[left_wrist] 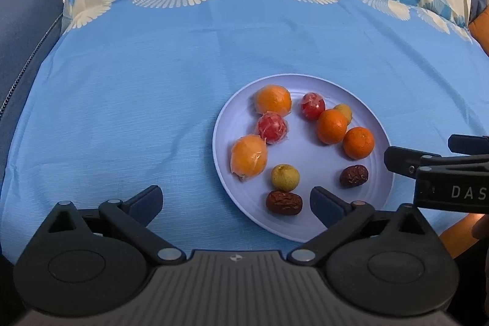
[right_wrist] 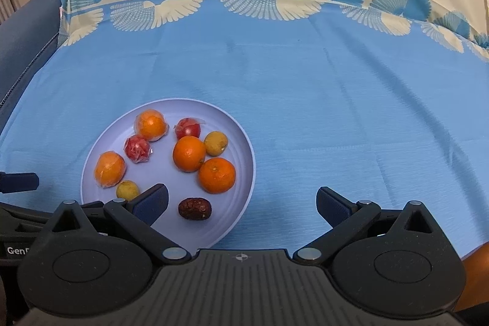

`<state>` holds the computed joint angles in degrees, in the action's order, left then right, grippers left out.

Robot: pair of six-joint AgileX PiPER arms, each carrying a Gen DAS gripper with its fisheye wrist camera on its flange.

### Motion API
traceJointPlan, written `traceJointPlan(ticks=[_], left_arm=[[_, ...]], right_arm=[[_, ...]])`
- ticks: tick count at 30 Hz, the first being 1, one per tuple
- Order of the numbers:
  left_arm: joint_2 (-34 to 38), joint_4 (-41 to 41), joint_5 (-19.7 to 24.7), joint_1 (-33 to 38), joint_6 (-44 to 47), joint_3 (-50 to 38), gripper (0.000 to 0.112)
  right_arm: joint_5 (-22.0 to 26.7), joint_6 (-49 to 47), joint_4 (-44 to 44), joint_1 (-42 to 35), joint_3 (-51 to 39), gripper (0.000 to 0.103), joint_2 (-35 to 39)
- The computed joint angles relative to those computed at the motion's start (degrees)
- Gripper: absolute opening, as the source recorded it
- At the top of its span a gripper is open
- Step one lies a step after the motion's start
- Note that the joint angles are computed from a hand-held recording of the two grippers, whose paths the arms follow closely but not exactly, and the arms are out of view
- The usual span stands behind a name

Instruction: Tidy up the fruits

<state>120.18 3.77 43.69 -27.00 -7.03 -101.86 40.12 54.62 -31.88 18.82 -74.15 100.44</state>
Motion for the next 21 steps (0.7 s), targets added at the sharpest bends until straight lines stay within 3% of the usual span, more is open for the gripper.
traceJointPlan(ticks=[21], left_arm=[[0.26, -0.64, 0.51, 0.04, 0.13, -0.32, 0.102]], right_arm=[[0.16, 0.78, -0.05, -0.12, 0.09, 0.102, 0.21]])
